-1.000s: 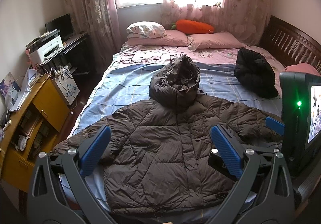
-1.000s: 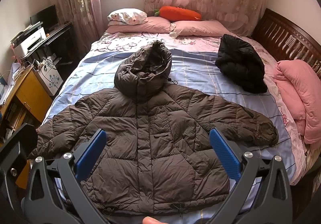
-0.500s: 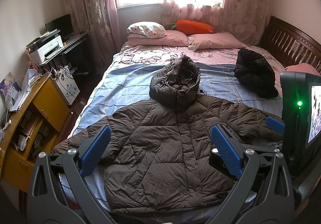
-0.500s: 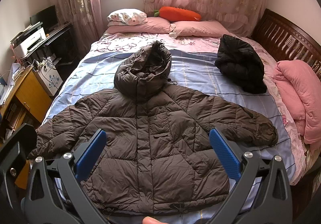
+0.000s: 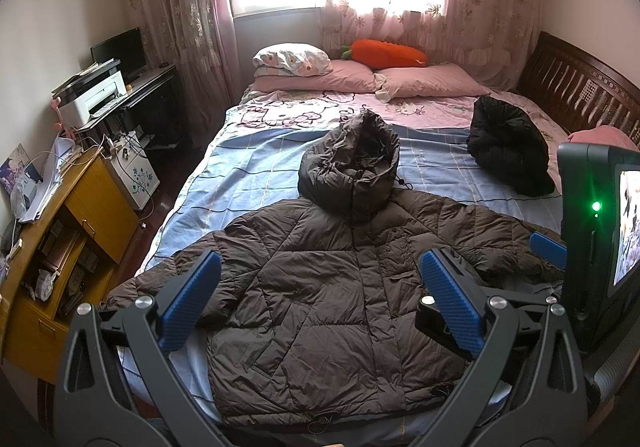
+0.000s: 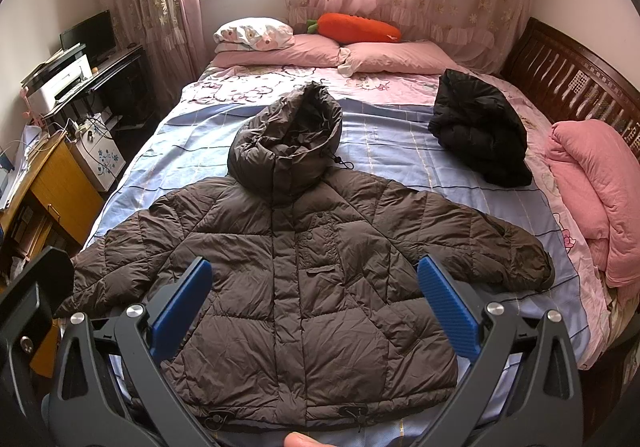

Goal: Fold large clothes

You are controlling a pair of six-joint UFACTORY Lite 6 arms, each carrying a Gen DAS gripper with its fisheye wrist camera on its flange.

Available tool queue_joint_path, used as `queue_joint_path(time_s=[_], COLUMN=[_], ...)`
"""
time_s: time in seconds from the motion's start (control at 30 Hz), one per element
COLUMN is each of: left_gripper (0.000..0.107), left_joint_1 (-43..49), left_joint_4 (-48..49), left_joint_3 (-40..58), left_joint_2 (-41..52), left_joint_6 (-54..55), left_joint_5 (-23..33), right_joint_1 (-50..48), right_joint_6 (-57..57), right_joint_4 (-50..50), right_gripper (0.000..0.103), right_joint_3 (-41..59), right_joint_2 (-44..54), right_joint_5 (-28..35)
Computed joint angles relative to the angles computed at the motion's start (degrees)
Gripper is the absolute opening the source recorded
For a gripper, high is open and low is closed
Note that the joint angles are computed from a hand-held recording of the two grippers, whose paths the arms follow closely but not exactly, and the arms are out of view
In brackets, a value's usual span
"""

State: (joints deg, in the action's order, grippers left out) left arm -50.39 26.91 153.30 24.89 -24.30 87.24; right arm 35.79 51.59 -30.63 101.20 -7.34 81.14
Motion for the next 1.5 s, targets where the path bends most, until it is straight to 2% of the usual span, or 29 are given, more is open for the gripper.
queue_joint_path(time_s=[0.33, 0.83, 0.97, 1.13, 1.2, 1.3, 1.33, 1.4, 1.43, 1.5], left_gripper=[0.101, 0.101, 0.101, 0.101, 0.101, 0.101, 0.101, 0.101, 0.101, 0.101], left_joint_1=[-0.1, 0.3, 3.3, 9.0, 10.4, 13.7, 14.1, 13.2, 12.4, 10.6], left_joint_4=[0.2, 0.2, -2.1, -7.9, -8.4, -15.9, -17.9, -19.0, -18.3, -16.2], left_joint_3=[-3.1, -5.4, -9.8, -12.3, -12.7, -3.1, -2.5, -7.7, -9.9, -13.0], left_joint_2=[-1.7, -2.8, -5.7, -5.8, -3.5, 7.1, 9.4, 11.3, 12.2, 15.9], left_joint_6=[-0.7, -0.8, -0.5, 2.0, 2.2, 4.9, 5.3, 8.6, 10.3, 12.8], left_joint_5=[-1.2, -1.8, -4.7, -8.7, -9.5, -5.3, -5.7, -11.3, -13.7, -19.0], right_joint_1=[-0.6, -0.9, -5.6, -18.5, -29.7, -47.6, -53.6, -65.6, -71.4, -79.0], right_joint_6=[-1.7, -1.3, -3.2, -11.3, -18.7, -28.3, -30.8, -38.3, -43.4, -52.3], right_joint_4=[0.9, 0.5, 2.0, 6.1, 10.4, 15.3, 17.3, 24.7, 30.1, 42.1], right_gripper=[0.102, 0.102, 0.102, 0.102, 0.102, 0.102, 0.102, 0.102, 0.102, 0.102], right_joint_3=[3.3, 2.2, -0.3, -5.2, -6.6, -13.0, -14.9, -20.1, -21.0, -18.8], right_joint_2=[1.6, 1.4, 0.8, -1.1, -0.6, -0.1, 1.4, 4.3, 7.6, 19.0], right_joint_5=[1.1, 0.9, -1.0, -8.6, -12.6, -20.4, -21.7, -28.3, -29.8, -25.5])
